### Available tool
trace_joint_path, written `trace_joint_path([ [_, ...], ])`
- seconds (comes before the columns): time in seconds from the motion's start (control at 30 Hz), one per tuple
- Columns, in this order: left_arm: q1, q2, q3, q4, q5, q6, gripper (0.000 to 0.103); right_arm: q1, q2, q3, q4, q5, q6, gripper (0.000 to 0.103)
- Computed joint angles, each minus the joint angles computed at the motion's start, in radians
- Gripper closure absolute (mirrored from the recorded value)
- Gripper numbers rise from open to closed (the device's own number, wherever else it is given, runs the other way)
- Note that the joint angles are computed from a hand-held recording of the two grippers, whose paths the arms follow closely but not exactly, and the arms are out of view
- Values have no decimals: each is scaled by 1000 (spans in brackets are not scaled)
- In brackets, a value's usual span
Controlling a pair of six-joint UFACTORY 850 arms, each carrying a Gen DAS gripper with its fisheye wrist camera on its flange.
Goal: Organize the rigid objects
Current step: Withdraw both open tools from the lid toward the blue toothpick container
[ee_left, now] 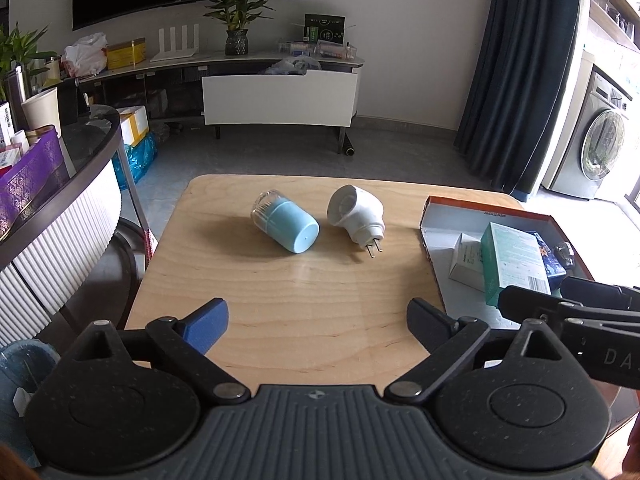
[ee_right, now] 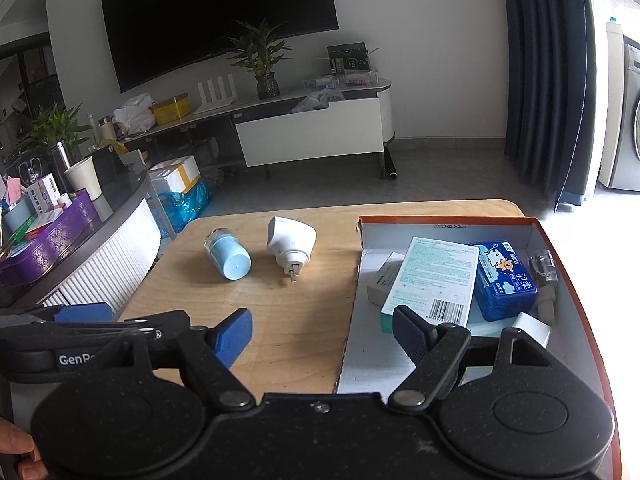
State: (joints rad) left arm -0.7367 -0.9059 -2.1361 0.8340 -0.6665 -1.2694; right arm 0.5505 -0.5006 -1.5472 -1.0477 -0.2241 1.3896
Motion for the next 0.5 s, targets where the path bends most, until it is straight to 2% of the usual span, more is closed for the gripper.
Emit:
trace_joint_path([
  [0.5, 21, -14, -22, -27, -5, 30, 4, -1, -64, -90, 209, -2, -237, 12],
])
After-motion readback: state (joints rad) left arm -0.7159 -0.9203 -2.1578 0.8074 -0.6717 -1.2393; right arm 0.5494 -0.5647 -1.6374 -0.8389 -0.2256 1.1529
